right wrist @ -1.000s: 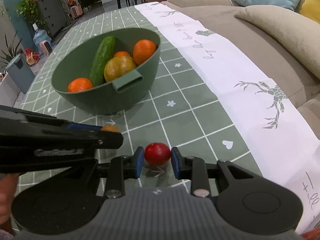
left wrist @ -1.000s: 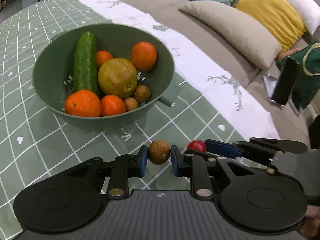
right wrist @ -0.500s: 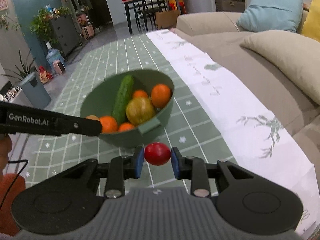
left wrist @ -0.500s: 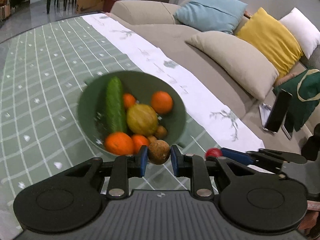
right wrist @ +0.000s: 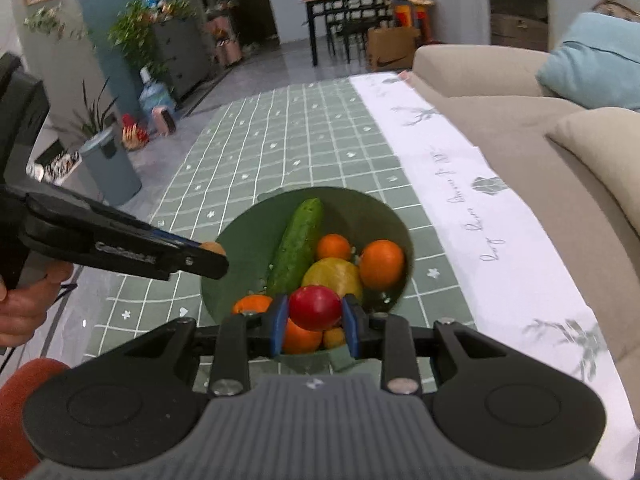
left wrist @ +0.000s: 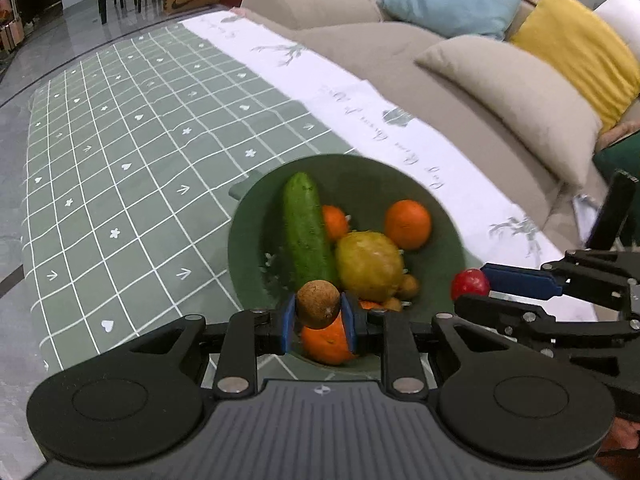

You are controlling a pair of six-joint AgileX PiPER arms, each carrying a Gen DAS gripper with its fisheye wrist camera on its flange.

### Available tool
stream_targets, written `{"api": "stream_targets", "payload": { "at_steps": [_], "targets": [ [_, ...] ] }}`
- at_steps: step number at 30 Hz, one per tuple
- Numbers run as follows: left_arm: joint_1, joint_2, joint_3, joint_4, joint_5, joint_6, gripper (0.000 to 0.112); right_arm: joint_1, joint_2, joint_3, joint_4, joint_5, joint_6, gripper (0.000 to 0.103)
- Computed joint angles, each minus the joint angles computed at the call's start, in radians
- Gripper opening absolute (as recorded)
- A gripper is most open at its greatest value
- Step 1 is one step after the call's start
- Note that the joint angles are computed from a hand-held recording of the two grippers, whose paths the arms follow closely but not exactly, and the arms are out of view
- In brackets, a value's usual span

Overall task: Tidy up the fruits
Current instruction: 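Carry the tomato and brown fruit over the colander with both tools, then open both tools to drop the tomato and brown fruit into the colander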

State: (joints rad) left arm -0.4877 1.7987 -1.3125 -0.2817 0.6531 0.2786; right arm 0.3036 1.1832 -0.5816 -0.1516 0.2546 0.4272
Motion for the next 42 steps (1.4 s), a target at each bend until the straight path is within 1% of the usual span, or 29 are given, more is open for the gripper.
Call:
{"api": "stream_targets", "payload": {
  "at_steps": [1,2,5,9,12,17,20,24,26,28,31,33,37,39,42],
  "targets": [
    [0.0,0.015,-0.014,0.012,0.005,-0.008,0.027,-0.013,0.034,-0.024,0.07,0.002,-0.087,0.025],
    [-0.002,0.031,-0.028,0.024,0.012,-0.015,0.027,-0.017,0.061,-0.044,0.102,0.009,-0.134,0.025],
    [-0.014,0.071,-0.064,0.076,0.029,-0.042,0.027,-0.018,0.122,-0.078,0.113,0.02,-0.185,0.025],
    [-0.043,0.101,-0.082,0.169,0.02,-0.088,0.027,-0.02,0.193,-0.128,0.117,0.057,-0.241,0.025],
    [-0.049,0.136,-0.11,0.182,0.041,-0.085,0.027,-0.025,0.232,-0.154,0.113,0.079,-0.279,0.025],
    [-0.049,0.18,-0.15,0.182,0.063,-0.062,0.027,-0.069,0.28,-0.175,0.265,0.089,-0.464,0.025],
    [-0.044,0.204,-0.195,0.184,0.111,-0.051,0.027,-0.087,0.303,-0.201,0.328,0.12,-0.551,0.025],
    [-0.049,0.237,-0.235,0.231,0.145,-0.069,0.027,-0.094,0.329,-0.236,0.356,0.172,-0.61,0.025],
    [-0.047,0.248,-0.243,0.224,0.15,-0.063,0.027,-0.096,0.346,-0.248,0.345,0.184,-0.605,0.025],
    [-0.053,0.249,-0.237,0.245,0.134,-0.071,0.028,-0.096,0.357,-0.252,0.336,0.184,-0.6,0.025],
    [-0.054,0.263,-0.258,0.248,0.145,-0.074,0.028,-0.098,0.372,-0.268,0.329,0.197,-0.594,0.025],
    [-0.055,0.262,-0.257,0.254,0.145,-0.077,0.032,-0.092,0.384,-0.28,0.302,0.204,-0.574,0.025],
    [-0.058,0.255,-0.242,0.261,0.128,-0.072,0.035,-0.082,0.399,-0.289,0.268,0.208,-0.541,0.025],
    [-0.062,0.251,-0.236,0.273,0.123,-0.08,0.04,-0.077,0.401,-0.289,0.258,0.209,-0.53,0.025],
    [-0.062,0.246,-0.233,0.276,0.123,-0.081,0.04,-0.071,0.401,-0.294,0.233,0.216,-0.502,0.026]
  ]
}}
